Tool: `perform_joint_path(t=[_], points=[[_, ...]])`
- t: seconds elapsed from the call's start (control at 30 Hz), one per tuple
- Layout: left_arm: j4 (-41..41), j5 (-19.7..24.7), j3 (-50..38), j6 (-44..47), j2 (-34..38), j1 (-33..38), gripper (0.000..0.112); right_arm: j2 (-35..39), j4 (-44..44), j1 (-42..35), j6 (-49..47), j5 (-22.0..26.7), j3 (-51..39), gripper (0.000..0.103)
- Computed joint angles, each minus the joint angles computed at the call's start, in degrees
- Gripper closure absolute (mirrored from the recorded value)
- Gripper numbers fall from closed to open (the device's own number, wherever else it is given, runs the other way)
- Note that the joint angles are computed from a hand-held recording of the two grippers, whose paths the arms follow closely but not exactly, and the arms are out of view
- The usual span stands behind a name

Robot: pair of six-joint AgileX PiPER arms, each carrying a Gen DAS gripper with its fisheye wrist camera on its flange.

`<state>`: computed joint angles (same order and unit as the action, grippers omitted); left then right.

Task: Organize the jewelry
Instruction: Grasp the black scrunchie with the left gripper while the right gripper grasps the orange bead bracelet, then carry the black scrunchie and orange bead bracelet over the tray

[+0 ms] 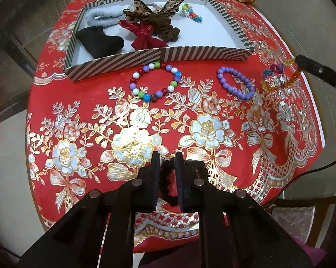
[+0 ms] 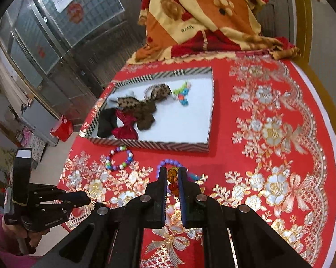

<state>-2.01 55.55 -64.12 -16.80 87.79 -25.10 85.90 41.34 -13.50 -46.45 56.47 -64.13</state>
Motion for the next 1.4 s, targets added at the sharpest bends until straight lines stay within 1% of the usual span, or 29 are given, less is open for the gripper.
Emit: perform_joint_path(t=[0.03, 0.1, 0.17, 0.23, 0.37, 0.4, 0.43, 0.47, 0.5, 0.53, 0.6, 0.67, 0.73, 0.83, 0.97, 1.07, 1.17, 1.3, 1.4], points=[[-0.43, 0.44, -0.01, 0.51, 0.07, 0.23, 0.1, -0.09, 0.16, -0.22, -0.04, 0.42, -0.33, 0.094], [-1.31, 0.32, 1.01, 0.62, -0.06, 0.18, 0.097, -0.16, 0.23, -0.38, 0.01, 1.07, -0.99, 0.094], [-0.56, -0.24, 2.63, 0.56, -0.37, -0.79, 0.071, -0.12, 0.25, -0.4, 0.09, 1.44, -1.45, 0.094], [1.99, -1.0, 3.99, -1.9, -0.04, -3.19, 0.069, 0.0, 0.34, -0.34, 0.16, 1.76, -1.76, 0.094], [3.48, -1.61, 5.51, -3.52, 2.05, -4.33, 0.069, -0.03, 0.44, 0.06, 0.13, 2.13, -1.85, 0.094], [4.17, -1.62, 5.75, -4.28, 2.52, -4.63, 0.07, 0.01, 0.48, 0.1, 0.1, 2.3, -1.97, 0.094], [4.75, -1.73, 6.01, -4.94, 2.89, -4.73, 0.073, 0.04, 0.54, 0.18, 0.07, 2.42, -2.07, 0.094], [4.7, -2.05, 6.29, -5.12, 2.96, -4.72, 0.083, 0.06, 0.61, 0.26, 0.09, 2.52, -2.21, 0.094], [5.68, -2.87, 6.69, -6.03, 2.58, -5.15, 0.088, 0.11, 0.71, 0.28, 0.04, 2.61, -2.34, 0.094], [4.89, -3.09, 6.64, -5.12, 2.69, -4.87, 0.098, 0.14, 0.82, 0.32, 0.05, 2.78, -2.59, 0.094], [2.88, -3.77, 6.71, -3.71, 2.46, -3.68, 0.104, 0.07, 0.88, 0.63, 0.22, 3.05, -3.18, 0.094], [-0.13, -4.08, 7.01, -0.57, 0.72, -1.5, 0.106, -0.07, 0.86, 0.93, 0.37, 3.32, -3.93, 0.094], [-2.54, -2.92, 5.82, 2.25, -0.76, 0.73, 0.106, -0.13, 0.92, 1.17, 0.56, 3.65, -4.8, 0.094], [-3.34, -1.28, 3.22, 3.41, -2.54, 2.56, 0.106, 0.25, 0.84, 1.74, 1.09, 3.85, -6.56, 0.094], [-5.6, 0.72, -1.03, 6.68, -2.96, 5.64, 0.106, 1.43, 0.77, 2.69, 1.68, 3.96, -9.38, 0.094], [-4.82, 2.24, -6.26, 6.67, -1.4, 5.85, 0.106, 2.65, 0.4, 3.8, 2.69, 3.87, -11.99, 0.094], [-3.38, 2.56, -10.78, 5.54, 0.49, 4.82, 0.106, 4.11, -0.46, 4.91, 3.8, 3.7, -14.72, 0.094], [-0.8, 2.49, -17.69, 3.27, 5.03, 3.12, 0.106, 6.51, -1.55, 5.98, 5.32, 3.66, -18.46, 0.094], [0.67, 3.49, -22.84, 2.46, 8.56, 2.74, 0.106, 8.81, -2.38, 6.71, 6.57, 3.71, -21.53, 0.094]])
